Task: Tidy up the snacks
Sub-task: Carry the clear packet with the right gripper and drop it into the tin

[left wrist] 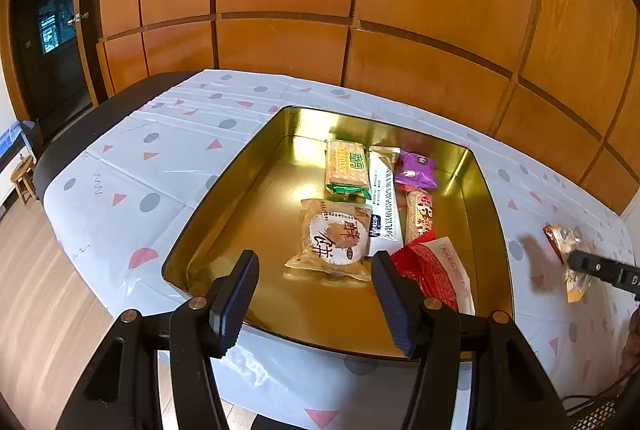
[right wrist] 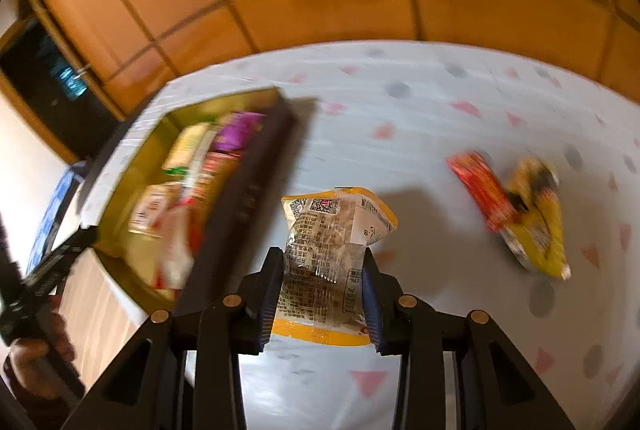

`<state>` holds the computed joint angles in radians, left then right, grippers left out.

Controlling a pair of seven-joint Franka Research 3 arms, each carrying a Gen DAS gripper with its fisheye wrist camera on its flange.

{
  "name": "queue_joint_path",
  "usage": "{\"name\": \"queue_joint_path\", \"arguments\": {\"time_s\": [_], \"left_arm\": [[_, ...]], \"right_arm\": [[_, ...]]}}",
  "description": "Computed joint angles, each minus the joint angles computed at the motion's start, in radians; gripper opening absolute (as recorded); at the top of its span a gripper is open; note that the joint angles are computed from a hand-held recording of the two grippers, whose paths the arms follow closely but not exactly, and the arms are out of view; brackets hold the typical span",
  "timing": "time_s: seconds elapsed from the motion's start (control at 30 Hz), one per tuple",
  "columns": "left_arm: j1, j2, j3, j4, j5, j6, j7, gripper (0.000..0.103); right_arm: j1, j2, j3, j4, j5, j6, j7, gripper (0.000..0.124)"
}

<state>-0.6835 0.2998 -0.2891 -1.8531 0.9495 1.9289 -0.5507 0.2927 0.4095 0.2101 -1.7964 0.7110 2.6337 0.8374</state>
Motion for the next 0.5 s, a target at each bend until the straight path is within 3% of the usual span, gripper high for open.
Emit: {"name": "queue_joint_path", "arguments": {"time_s": [0.27,0.5], "left_arm": [[0.001,-0.021,-0.005,-0.022,-0.008,-0.022,-0.023,0.059],[0.01,-0.043,-0.013,-0.05,-0.015,-0.03,-0.048,0.059]], "right_arm": [[0.056,0.008,0.042,0.06,-0.012,-0.077,-0.09,0.037],[0.133,0.065,0.04,0.131,-0.085,-0.124,-0.085,0.037]]}}
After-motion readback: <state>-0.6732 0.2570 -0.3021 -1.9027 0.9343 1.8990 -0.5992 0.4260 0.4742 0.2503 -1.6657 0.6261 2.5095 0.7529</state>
